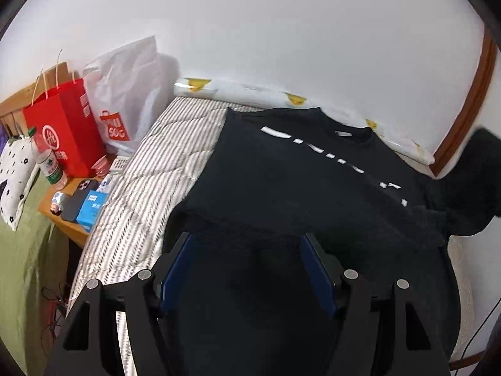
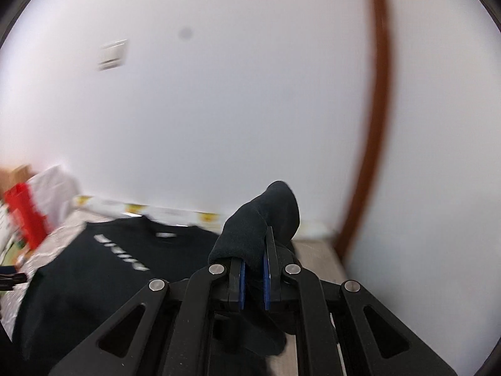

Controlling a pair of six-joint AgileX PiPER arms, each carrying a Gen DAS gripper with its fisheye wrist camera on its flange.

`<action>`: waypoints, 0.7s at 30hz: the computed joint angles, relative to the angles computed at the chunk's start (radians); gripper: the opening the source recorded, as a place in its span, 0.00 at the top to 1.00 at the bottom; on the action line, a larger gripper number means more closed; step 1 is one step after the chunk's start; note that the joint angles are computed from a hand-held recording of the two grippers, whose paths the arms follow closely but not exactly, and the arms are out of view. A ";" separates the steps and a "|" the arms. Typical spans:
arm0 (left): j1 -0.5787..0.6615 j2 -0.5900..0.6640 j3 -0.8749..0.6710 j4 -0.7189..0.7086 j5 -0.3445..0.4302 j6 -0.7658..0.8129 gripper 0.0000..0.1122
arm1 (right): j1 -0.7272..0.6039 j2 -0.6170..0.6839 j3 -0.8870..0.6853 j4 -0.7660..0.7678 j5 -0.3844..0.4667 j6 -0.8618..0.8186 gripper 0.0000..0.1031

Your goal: Fold small clothes

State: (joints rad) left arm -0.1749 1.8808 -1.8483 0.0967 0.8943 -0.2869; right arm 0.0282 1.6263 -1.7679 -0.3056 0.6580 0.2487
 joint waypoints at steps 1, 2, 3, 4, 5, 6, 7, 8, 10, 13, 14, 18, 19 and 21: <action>0.010 0.004 -0.001 -0.002 0.005 0.001 0.40 | 0.046 0.045 -0.050 -0.001 0.011 -0.004 0.92; 0.018 0.008 -0.003 -0.006 0.008 0.005 0.40 | 0.077 0.083 -0.089 0.016 0.021 -0.024 0.92; 0.027 0.014 -0.007 -0.011 0.013 0.010 0.40 | 0.108 0.137 -0.145 0.028 0.036 -0.041 0.92; 0.033 0.019 -0.010 -0.014 0.016 0.013 0.40 | 0.138 0.197 -0.202 0.034 0.055 -0.050 0.92; 0.036 0.023 -0.011 -0.014 0.018 0.013 0.40 | 0.161 0.245 -0.248 0.038 0.075 -0.051 0.92; 0.039 0.030 -0.017 -0.013 0.023 0.016 0.40 | 0.181 0.305 -0.300 0.065 0.091 -0.068 0.91; 0.042 0.037 -0.022 -0.014 0.028 0.020 0.40 | 0.201 0.324 -0.317 0.070 0.119 -0.068 0.91; 0.043 0.039 -0.022 -0.013 0.030 0.023 0.40 | 0.222 0.364 -0.349 0.064 0.137 -0.062 0.91; 0.047 0.045 -0.023 -0.013 0.033 0.030 0.40 | 0.250 0.452 -0.414 0.042 0.167 -0.046 0.90; 0.050 0.063 -0.036 -0.023 0.036 0.043 0.40 | 0.259 0.483 -0.380 0.072 0.133 -0.043 0.79; 0.050 0.069 -0.042 -0.025 0.039 0.047 0.40 | 0.269 0.508 -0.397 0.070 0.142 -0.034 0.59; 0.042 0.099 -0.078 -0.046 0.052 0.063 0.40 | 0.270 0.548 -0.403 0.152 0.142 -0.081 0.29; 0.040 0.105 -0.084 -0.053 0.053 0.069 0.40 | 0.269 0.538 -0.379 0.163 0.138 -0.100 0.28; 0.031 0.115 -0.098 -0.057 0.057 0.071 0.40 | 0.257 0.484 -0.289 0.188 0.103 -0.122 0.28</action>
